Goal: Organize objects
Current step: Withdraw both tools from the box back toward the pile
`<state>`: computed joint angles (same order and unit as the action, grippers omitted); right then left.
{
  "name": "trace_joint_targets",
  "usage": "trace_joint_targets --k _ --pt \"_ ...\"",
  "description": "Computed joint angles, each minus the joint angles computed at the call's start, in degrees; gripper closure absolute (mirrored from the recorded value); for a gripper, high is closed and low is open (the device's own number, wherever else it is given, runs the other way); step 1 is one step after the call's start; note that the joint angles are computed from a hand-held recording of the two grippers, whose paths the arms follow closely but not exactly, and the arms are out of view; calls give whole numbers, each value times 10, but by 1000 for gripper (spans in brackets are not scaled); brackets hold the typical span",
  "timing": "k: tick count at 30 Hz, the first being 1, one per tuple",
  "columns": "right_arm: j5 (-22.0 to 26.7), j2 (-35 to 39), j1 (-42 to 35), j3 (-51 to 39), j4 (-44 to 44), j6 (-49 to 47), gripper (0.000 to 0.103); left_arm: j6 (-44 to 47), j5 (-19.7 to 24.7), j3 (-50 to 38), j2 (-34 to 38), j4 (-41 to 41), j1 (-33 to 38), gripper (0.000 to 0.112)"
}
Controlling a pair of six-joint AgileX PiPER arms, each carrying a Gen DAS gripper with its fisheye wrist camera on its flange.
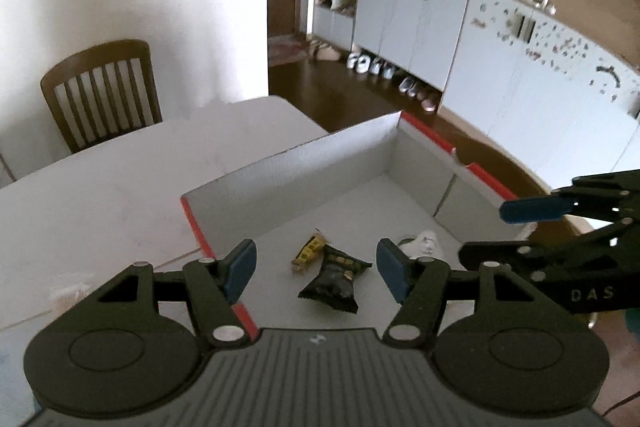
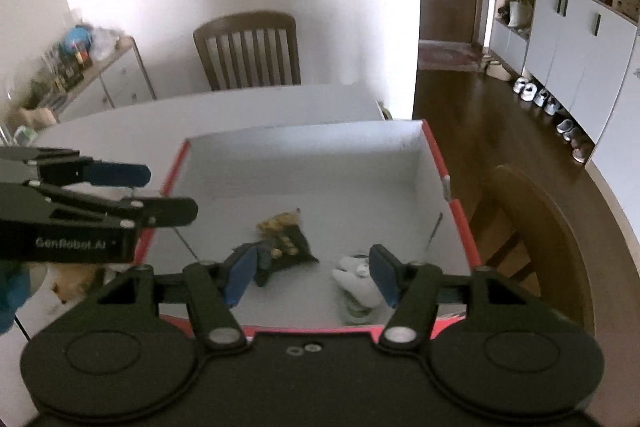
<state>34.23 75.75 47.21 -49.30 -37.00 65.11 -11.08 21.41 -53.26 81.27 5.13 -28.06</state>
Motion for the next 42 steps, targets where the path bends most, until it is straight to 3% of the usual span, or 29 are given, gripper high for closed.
trace_joint_targets --k 11,21,33,38,40,42 --pt "98 36 146 -62 -104 184 33 230 26 81 -139 -191 79 42" --pt "182 104 246 -143 -149 260 30 510 113 129 -222 -401 233 42" --pt "231 199 304 -246 -166 289 26 799 297 159 -242 -571 506 33" --pt "245 235 315 -287 -161 281 23 911 385 165 -220 -608 633 23" --pt "243 246 316 -295 -156 283 23 954 413 170 -208 -618 681 9" --pt "241 260 316 -306 -148 281 23 997 434 175 -191 -626 723 9"
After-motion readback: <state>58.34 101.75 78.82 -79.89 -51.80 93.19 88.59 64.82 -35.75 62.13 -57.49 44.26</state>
